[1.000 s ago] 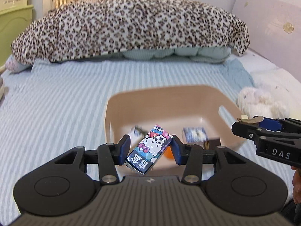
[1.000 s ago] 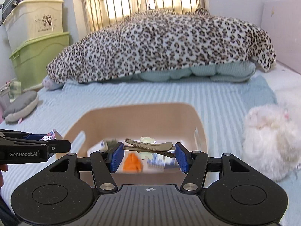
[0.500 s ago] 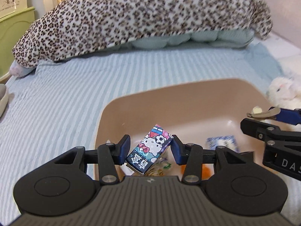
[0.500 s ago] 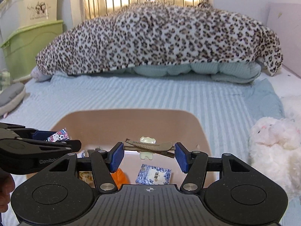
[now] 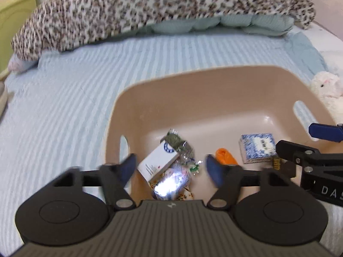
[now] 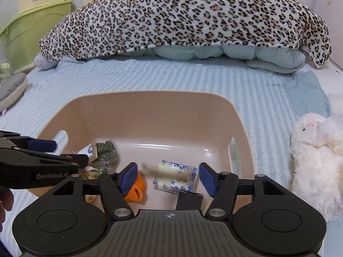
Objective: Organize objects
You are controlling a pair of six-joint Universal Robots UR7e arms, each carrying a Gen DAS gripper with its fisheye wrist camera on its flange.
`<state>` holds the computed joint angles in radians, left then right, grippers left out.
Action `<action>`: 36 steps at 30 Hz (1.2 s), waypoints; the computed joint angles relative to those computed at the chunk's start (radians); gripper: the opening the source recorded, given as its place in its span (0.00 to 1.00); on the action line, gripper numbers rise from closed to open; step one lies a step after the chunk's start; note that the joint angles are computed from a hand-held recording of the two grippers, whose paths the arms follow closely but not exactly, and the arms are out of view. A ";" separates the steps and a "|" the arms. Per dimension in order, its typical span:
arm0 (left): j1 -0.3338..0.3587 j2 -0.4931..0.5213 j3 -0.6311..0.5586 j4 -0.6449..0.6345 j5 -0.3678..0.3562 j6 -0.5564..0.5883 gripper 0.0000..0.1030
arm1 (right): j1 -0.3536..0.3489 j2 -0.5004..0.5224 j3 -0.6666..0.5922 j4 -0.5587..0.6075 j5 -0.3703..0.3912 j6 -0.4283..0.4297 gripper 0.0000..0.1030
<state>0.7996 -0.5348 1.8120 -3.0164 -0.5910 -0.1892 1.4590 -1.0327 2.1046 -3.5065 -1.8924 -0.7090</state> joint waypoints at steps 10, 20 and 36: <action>-0.064 -0.074 0.123 -0.039 0.015 -0.082 0.89 | 0.028 -0.121 0.113 -0.021 0.006 0.011 0.78; -0.135 -0.153 0.256 -0.008 0.024 -0.193 0.89 | 0.027 -0.221 0.256 -0.044 0.004 0.028 0.79; -0.299 -0.249 0.480 -0.077 0.041 -0.350 0.89 | 0.017 -0.328 0.443 -0.148 0.032 0.016 0.79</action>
